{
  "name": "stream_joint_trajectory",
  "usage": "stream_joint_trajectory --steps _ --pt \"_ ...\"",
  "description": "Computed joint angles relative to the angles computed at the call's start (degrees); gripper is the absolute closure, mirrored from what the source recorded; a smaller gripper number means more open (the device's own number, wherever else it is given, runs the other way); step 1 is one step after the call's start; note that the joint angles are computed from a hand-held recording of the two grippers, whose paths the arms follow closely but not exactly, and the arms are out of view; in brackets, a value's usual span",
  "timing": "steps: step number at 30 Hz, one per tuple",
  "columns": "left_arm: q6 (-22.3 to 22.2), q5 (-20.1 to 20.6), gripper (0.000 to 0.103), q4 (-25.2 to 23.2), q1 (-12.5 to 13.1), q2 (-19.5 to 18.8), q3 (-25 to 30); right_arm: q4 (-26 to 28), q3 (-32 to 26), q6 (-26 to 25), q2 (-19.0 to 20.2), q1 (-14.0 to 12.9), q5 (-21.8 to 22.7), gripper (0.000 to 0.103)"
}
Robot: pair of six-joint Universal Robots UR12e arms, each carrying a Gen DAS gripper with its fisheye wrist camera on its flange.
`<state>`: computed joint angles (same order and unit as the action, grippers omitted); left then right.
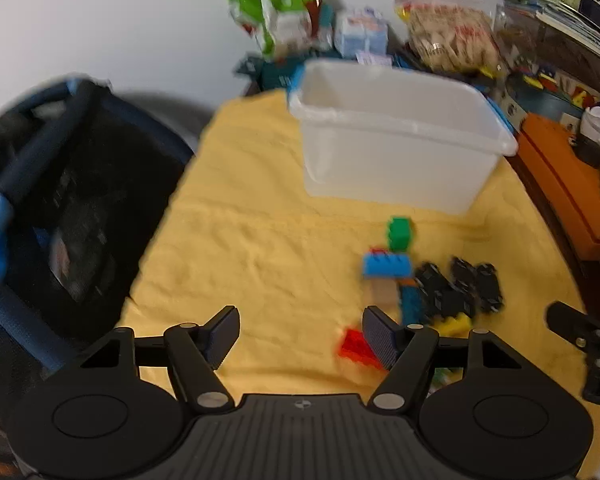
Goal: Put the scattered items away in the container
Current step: 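Grasp the white race car with the left tool while the right tool grasps a small black car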
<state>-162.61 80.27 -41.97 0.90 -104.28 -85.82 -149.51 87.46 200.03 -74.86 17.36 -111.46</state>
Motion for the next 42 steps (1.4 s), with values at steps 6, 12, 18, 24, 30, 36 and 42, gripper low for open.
stream_joint_trajectory --steps 6,12,18,24,30,36,42 --pt "1.66 2.4 0.031 -3.39 -0.66 -0.88 1.29 -0.3 0.51 0.45 0.17 -0.03 0.31 0.0" --pt "5.66 2.65 0.025 -1.71 -1.32 -1.02 0.38 -2.58 0.92 -1.0 0.39 -0.38 2.73 0.0" --pt "4.79 2.97 0.024 -0.88 -1.78 -1.64 0.56 -0.34 0.08 -1.03 0.91 -0.26 2.11 0.0" --pt "5.31 0.61 0.023 0.14 -1.27 -1.49 -0.62 -1.95 1.44 -1.26 0.74 -0.43 2.4 0.0" --pt "5.4 0.6 0.023 0.39 -1.17 -1.83 -1.72 -3.77 2.61 0.31 0.83 -1.0 3.26 0.0" --pt "5.87 1.14 0.023 2.73 -1.47 -1.65 -2.66 -4.86 3.11 -0.33 0.73 -1.1 2.9 0.0" --pt "8.48 -1.86 0.024 9.48 -1.04 -1.38 -5.13 -8.48 4.2 -3.04 0.93 -1.39 2.86 0.01"
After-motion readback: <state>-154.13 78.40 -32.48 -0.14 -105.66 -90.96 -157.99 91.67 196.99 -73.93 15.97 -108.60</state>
